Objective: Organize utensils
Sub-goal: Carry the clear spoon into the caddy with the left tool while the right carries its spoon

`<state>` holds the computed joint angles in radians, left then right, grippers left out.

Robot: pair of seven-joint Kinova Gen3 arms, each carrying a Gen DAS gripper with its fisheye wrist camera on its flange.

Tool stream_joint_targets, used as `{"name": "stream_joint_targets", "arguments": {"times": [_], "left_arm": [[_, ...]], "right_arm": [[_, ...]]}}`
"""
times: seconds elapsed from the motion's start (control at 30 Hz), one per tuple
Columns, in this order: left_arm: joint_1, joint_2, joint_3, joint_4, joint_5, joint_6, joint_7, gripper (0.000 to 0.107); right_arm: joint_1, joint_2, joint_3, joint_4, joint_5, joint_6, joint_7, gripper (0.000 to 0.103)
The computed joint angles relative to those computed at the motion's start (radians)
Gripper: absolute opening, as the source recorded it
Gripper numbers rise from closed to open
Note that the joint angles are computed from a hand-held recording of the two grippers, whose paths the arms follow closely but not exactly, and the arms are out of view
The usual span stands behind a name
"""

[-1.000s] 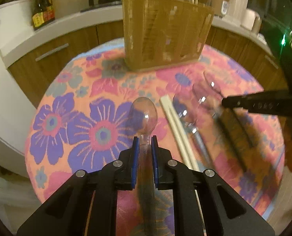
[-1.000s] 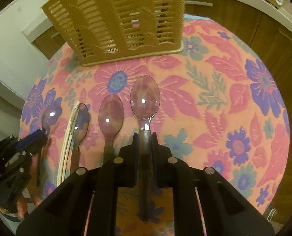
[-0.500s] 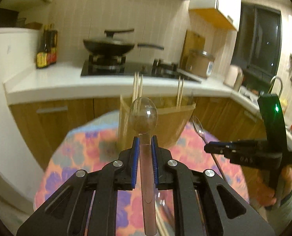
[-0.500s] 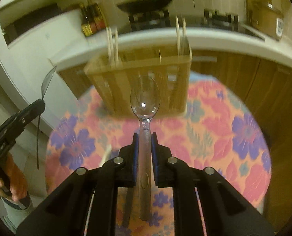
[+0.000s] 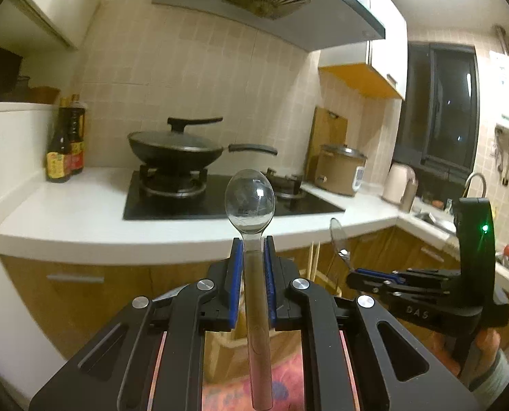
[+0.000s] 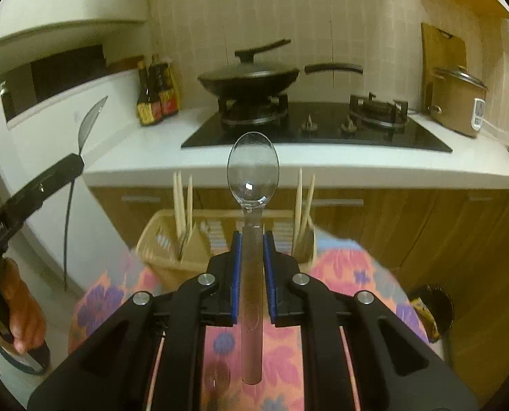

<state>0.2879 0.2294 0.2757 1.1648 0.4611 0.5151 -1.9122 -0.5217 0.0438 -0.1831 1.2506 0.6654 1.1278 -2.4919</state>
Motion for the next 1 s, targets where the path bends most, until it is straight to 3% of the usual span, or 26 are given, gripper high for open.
{"name": "stream_joint_targets", "arguments": {"times": [0.13,0.3,0.5,0.6,0.8,0.93,1.0], "left_arm": [[-0.021,0.062,0.044,-0.038,0.060,-0.044,-0.056,0.010],[-0.010,0.122,0.060,-0.066,0.047,-0.100,-0.067,0.010],[-0.037,0.172,0.100,-0.082,0.073,-0.127,-0.078,0.010],[0.037,0.177,0.022,-0.079,-0.019,-0.166,-0.002,0.010],[0.083,0.179,-0.001,-0.016,-0.123,-0.300,0.085,0.011],[0.059,0.163,0.042,0.058,-0.171,-0.397,0.108,0.013],[0.023,0.156,0.086,0.075,-0.190,-0.390,0.114,0.023]], "right_arm": [[0.014,0.018,0.023,0.001,0.041,-0.066,-0.043,0.010],[0.016,0.032,0.042,0.039,0.153,-0.161,-0.154,0.010],[0.009,0.074,0.078,0.039,0.241,-0.198,-0.249,0.010],[0.000,0.094,0.095,0.047,0.279,-0.201,-0.278,0.010],[-0.014,0.103,0.111,0.108,0.369,-0.232,-0.350,0.010],[-0.029,0.077,0.122,0.172,0.428,-0.274,-0.420,0.010],[-0.013,0.073,0.094,0.179,0.432,-0.261,-0.420,0.011]]}}
